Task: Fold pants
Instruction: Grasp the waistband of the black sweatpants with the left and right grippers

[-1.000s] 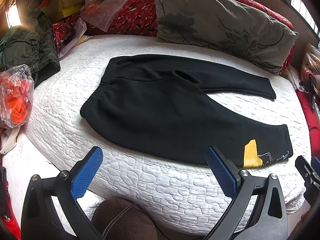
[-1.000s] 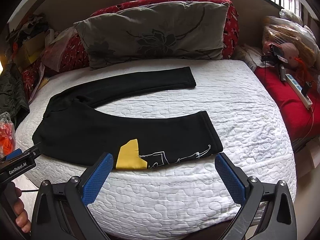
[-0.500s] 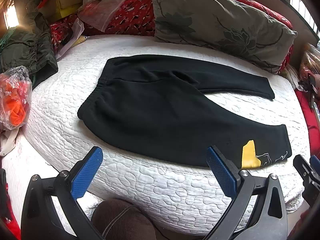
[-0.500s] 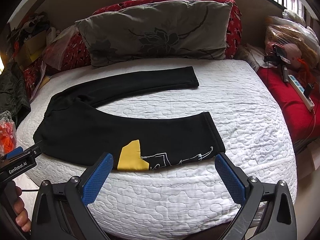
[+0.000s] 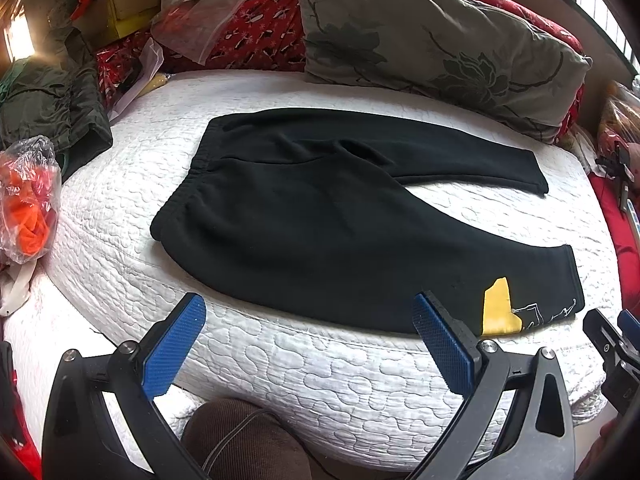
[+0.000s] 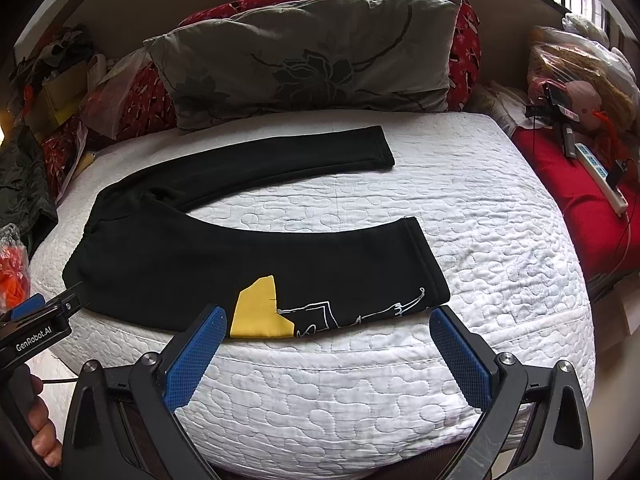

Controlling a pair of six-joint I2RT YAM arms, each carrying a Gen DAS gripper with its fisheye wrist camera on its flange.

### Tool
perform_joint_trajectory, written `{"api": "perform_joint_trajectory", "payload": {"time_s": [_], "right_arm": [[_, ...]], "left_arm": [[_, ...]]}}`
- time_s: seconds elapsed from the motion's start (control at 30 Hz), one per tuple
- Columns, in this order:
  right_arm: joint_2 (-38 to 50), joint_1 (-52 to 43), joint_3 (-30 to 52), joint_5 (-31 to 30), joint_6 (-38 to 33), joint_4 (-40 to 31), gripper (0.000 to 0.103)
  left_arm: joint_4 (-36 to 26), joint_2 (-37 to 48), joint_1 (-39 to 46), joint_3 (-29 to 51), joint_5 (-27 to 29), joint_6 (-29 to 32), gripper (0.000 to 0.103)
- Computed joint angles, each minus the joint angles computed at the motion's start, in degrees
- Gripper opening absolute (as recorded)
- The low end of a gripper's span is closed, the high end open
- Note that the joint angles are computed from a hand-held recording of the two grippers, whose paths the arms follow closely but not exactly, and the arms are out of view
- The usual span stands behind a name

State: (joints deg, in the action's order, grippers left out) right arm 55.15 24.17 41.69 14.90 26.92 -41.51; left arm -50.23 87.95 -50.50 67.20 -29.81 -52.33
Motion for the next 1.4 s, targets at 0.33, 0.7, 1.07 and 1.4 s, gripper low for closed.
{"api": "perform_joint_trajectory", "payload": {"time_s": [0.33,0.7,1.07,1.4], "right_arm": [[0.5,-0.9,-0.2,-1.8,-1.6,1.7,0.102],[16.3,-22.2,9.5,-12.4,-14.3,9.4,0.101],[56.4,-28.2,44.5,-13.6,-18.1,5.8,0.096],[72.4,-26.3,61.6,-12.4,-18.8,0.4,0.093]], "left_arm": [[0.3,1.4,1.1,1.0,0.7,1.2,0.103],[0.1,7.1,20.1,10.6,14.1,20.3,0.103],[-5.1,29.1,45.1,35.1,32.0,29.7,0.103],[-9.2,42.6,47.9,47.4,36.1,30.7,0.103]]}}
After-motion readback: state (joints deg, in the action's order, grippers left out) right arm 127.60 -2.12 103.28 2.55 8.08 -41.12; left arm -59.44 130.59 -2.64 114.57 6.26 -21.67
